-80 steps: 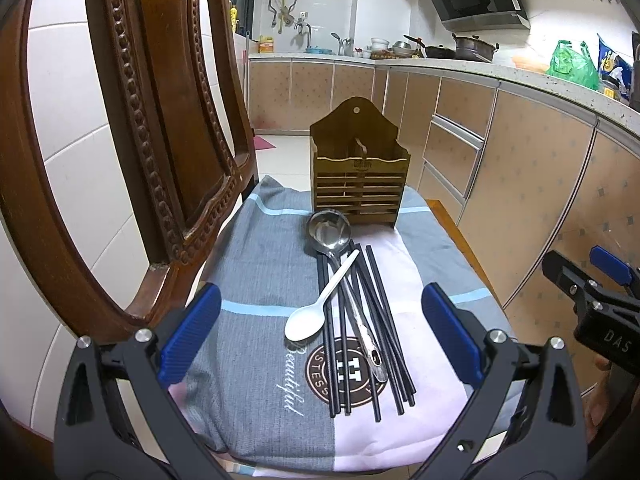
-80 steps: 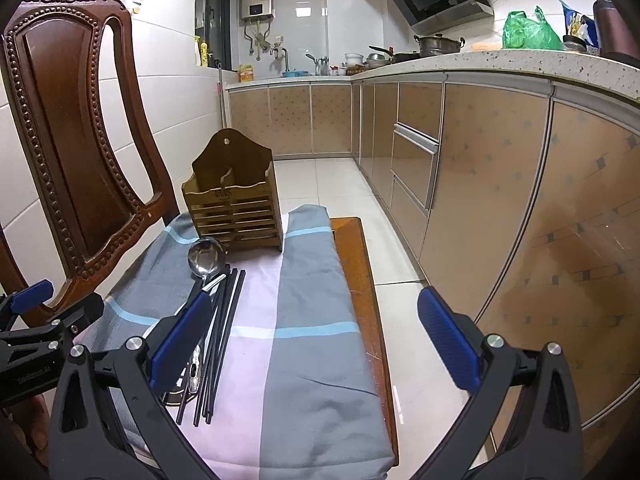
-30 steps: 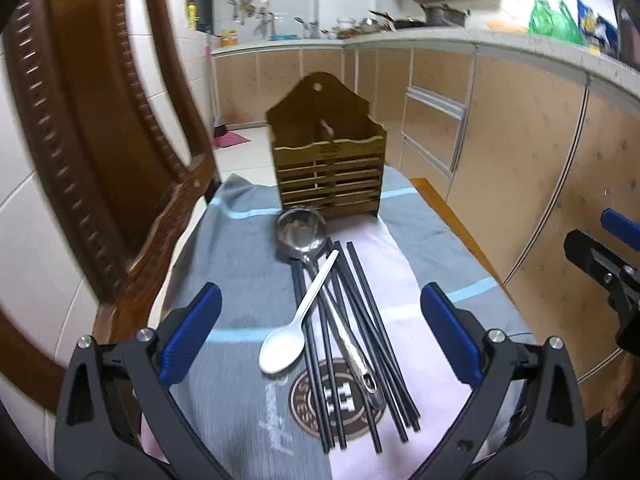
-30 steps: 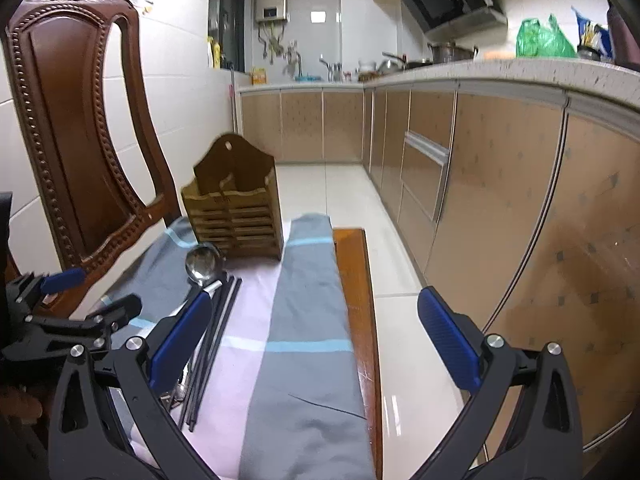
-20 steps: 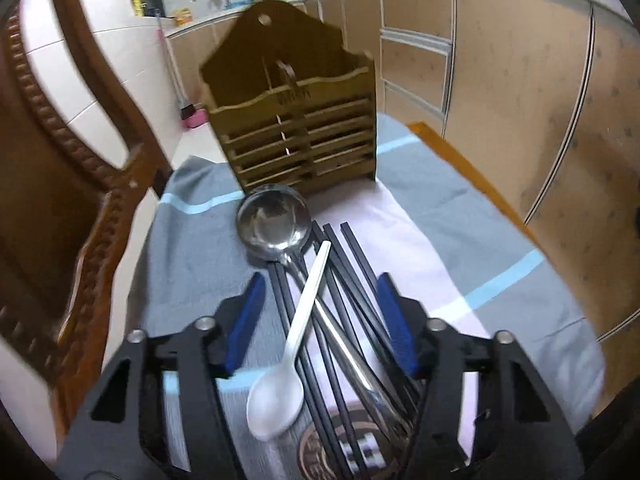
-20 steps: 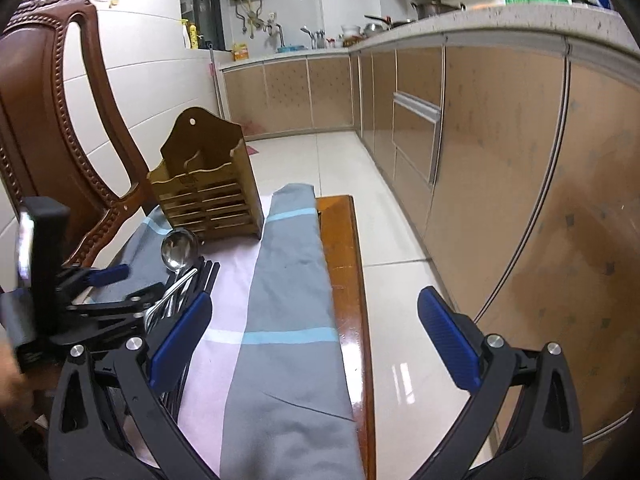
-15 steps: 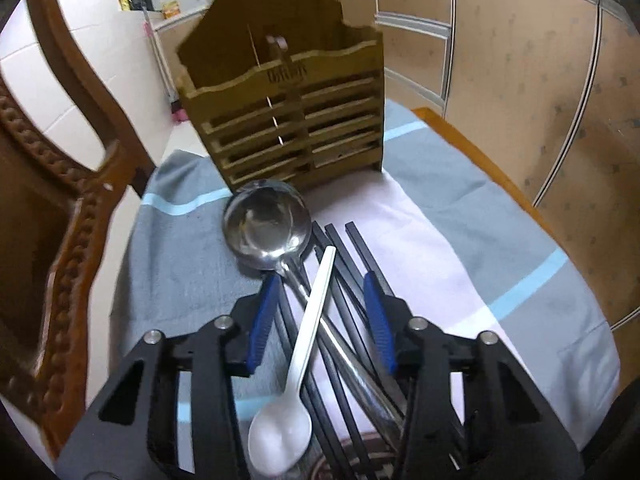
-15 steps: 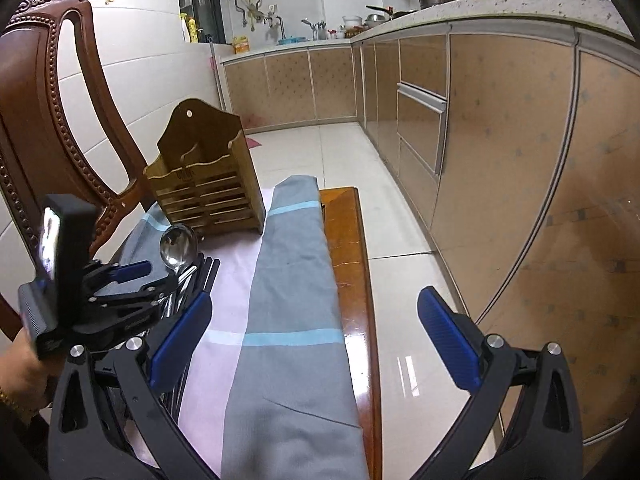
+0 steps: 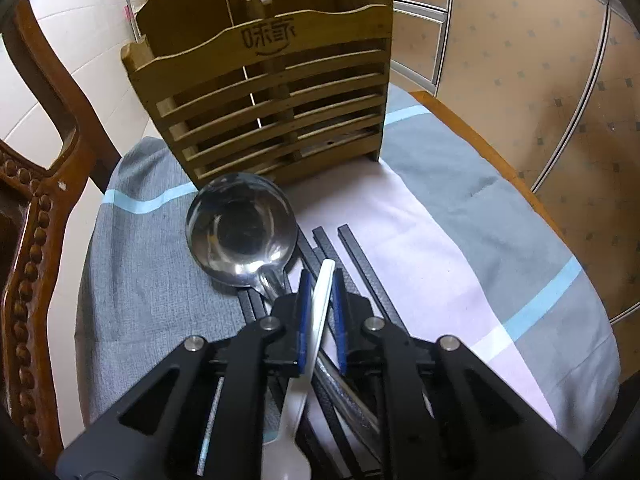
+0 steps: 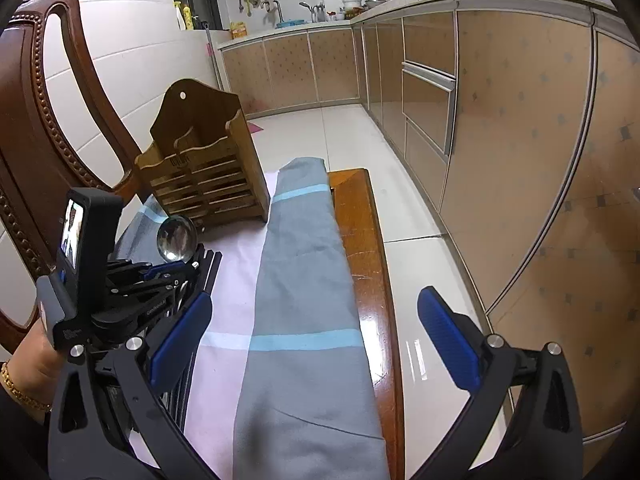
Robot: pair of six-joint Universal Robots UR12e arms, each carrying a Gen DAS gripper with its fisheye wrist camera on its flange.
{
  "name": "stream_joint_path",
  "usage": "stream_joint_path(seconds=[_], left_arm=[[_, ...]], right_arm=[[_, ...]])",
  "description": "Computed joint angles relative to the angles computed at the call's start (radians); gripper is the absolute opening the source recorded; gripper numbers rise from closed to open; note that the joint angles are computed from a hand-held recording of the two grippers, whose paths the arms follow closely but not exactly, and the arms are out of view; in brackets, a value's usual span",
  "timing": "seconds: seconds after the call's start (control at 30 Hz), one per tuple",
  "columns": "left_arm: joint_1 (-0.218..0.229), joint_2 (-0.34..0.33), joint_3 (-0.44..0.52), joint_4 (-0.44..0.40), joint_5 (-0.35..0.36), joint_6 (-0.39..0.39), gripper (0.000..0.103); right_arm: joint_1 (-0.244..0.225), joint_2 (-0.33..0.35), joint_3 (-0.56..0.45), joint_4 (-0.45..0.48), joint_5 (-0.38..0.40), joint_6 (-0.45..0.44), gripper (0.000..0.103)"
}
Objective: Organize utensils
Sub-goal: 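Lower the left gripper onto the white spoon handle and close, then grasp the steel ladle handle with the right gripper while the left gripper lifts the spoon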
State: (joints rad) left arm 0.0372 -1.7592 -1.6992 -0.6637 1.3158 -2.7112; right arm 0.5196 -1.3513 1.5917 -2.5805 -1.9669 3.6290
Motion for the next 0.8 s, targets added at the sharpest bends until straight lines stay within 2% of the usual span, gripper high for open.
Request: stream_joint_path(seconds=[0.1, 0.23, 0.4, 0.47, 0.57, 0.7, 0.8], left_arm=[[0.004, 0.001, -0.002, 0.013, 0.014, -0.024, 0.009], [0.02, 0.014, -0.01, 0.042, -0.007, -0.045, 0.008], [0.062, 0.078, -0.051, 0.131, -0.077, -0.114, 0.008], [0.085, 0.111, -0.073, 0.176, -0.113, -0.156, 0.008], [0.104, 0.147, -0.092, 0.225, -0.137, -0.177, 0.008], [0.133, 0.166, -0.097, 0.271, -0.178, -0.21, 0.008], [0.14, 0.163, -0.095, 0.285, -0.165, -0.209, 0.008]], right_arm=[[0.001, 0.0, 0.001, -0.001, -0.004, 0.001, 0.1], [0.001, 0.001, 0.0, -0.001, -0.005, 0.004, 0.1], [0.001, 0.012, -0.006, -0.044, 0.04, -0.035, 0.1], [-0.007, 0.019, -0.008, -0.068, 0.119, -0.07, 0.1], [-0.013, 0.038, -0.032, -0.067, 0.208, -0.138, 0.1], [-0.034, 0.083, -0.087, -0.091, 0.327, -0.206, 0.1], [-0.058, 0.143, -0.186, 0.004, 0.422, -0.247, 0.086]])
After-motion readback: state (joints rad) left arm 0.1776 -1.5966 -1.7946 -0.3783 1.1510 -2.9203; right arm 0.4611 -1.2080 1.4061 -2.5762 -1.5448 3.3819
